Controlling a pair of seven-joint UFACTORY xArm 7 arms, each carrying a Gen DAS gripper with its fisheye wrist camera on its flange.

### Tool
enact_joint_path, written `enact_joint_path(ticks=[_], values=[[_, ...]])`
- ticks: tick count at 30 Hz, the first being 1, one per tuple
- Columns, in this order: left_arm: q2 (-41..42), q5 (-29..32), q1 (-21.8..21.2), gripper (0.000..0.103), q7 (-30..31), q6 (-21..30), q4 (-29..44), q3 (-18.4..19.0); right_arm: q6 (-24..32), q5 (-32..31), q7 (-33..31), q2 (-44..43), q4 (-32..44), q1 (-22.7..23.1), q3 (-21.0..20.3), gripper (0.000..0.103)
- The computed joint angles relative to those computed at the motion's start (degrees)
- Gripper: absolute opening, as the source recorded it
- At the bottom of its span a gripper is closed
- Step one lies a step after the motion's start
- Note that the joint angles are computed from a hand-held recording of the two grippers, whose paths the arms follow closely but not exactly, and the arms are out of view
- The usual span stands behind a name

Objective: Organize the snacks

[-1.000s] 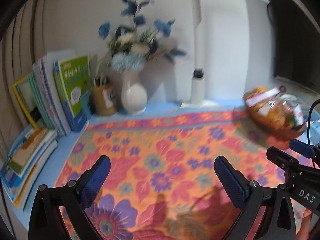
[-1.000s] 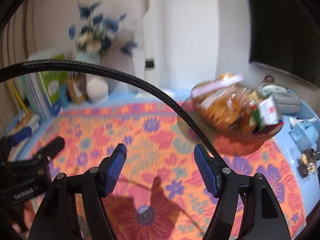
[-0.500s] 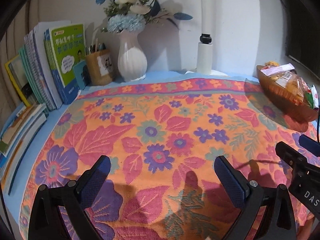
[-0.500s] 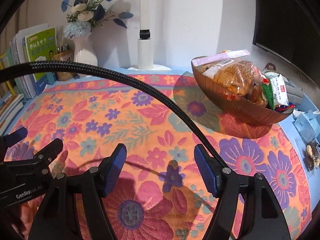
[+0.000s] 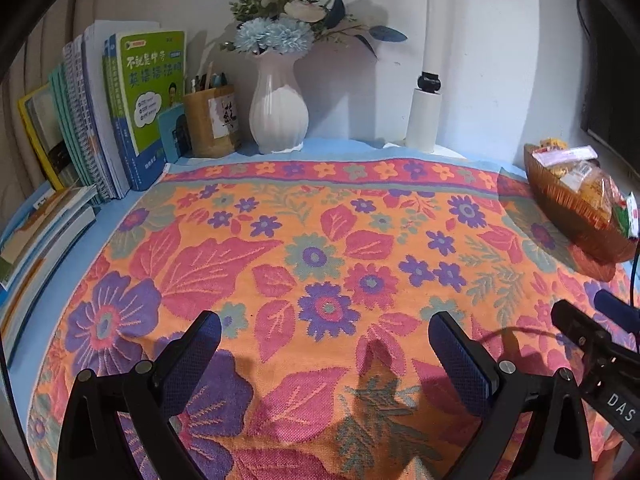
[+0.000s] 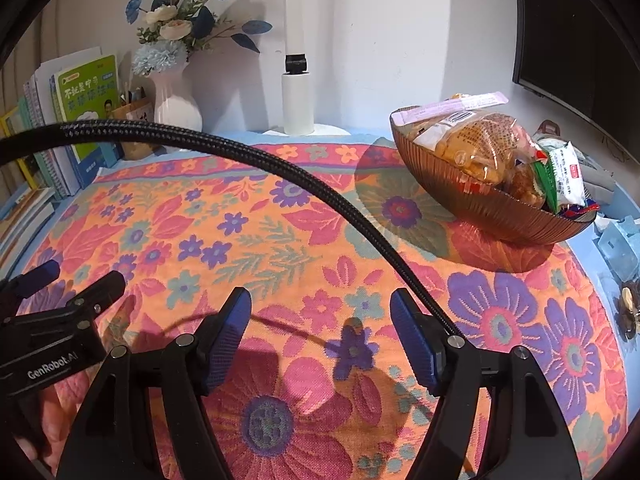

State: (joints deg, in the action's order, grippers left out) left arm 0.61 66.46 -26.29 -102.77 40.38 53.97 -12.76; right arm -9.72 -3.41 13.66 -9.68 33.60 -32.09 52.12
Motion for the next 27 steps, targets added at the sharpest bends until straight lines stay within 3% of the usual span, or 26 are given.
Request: enact_joint_path(ticks=[5,9,13,19,27], values=[[1.5,-1.6,-1.4,0.103,0.8,6.5,2.1,-0.8,0.8,-1.0,0.6,0.1,0.4,-1.5,1.4,0.072],[1.9,-1.4,-2.2,0.103,1.8,7.0,2.6,-0.4,0.8,-2.8,0.7,0.8,0.4,1.2,-1.4,0.072],[1.3,-1.8,-1.9,0.103,1.2,5.6,1.7,0.2,1.1,-3.4,1.1,0.0,0.6,-3.2,3.3,0.073],[2.0,-2.4,-2.3,0.103,1.5,7.7,2.6,-0.1,2.0,-6.0,2.1,1.0,1.3,-3.0,2.6,0.073],[2.1,-2.6,-2.5,0.103,1.5,7.2,2.6,0.2,2.7,-10.4,6.3,0.3,1.8,-7.3,6.2,0.073]])
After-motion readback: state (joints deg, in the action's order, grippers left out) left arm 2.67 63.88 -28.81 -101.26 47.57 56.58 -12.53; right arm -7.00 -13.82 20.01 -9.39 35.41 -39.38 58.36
